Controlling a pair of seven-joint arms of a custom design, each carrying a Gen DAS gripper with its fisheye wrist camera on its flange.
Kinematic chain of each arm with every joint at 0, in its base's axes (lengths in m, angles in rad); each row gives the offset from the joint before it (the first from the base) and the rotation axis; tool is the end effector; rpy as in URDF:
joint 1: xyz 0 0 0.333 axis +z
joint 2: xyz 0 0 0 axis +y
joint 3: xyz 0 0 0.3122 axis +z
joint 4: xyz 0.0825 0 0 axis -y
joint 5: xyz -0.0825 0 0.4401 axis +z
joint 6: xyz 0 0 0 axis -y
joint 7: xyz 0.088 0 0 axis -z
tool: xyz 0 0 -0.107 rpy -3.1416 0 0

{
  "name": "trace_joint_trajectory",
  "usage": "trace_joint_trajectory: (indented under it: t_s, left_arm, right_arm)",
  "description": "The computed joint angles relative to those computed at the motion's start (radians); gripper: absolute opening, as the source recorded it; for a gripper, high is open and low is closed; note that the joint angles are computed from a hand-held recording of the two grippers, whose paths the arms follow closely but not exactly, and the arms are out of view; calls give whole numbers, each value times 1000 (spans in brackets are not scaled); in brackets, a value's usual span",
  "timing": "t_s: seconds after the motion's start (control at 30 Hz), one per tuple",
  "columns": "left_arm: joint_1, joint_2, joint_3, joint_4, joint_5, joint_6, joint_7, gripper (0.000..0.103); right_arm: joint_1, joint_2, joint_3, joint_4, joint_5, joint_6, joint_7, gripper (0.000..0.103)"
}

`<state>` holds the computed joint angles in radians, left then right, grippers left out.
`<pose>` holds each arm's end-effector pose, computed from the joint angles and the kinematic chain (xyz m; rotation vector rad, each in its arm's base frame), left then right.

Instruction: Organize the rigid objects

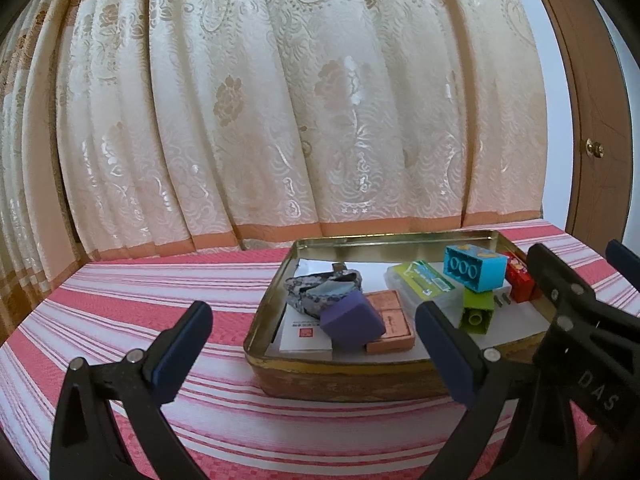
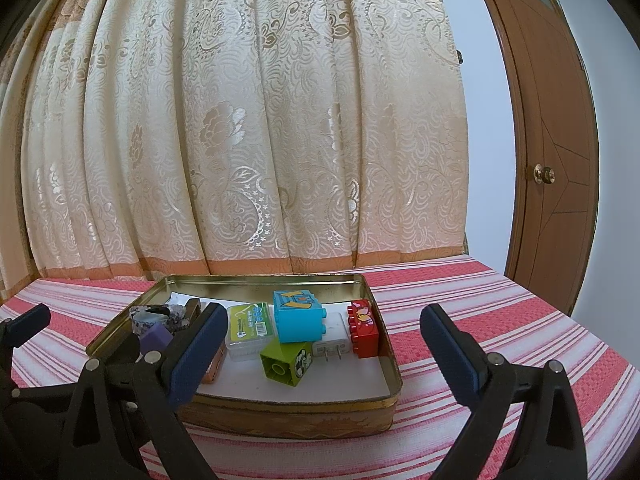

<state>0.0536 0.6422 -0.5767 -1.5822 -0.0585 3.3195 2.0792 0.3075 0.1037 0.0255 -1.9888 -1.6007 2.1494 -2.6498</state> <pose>0.7277 -0.2913 0.4181 -0.9779 1.9660 -1.2688 0.6301 0.1737 0.4223 -0.8616 1.9592 -1.4912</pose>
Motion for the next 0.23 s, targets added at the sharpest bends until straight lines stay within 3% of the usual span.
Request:
trace_joint_trajectory:
  t_s: [0.23]
  left_arm:
    - [4,1,-5,-2,6,1,0,103]
  right_arm:
    - [-1,-2,0,-2,1,3,-2,99]
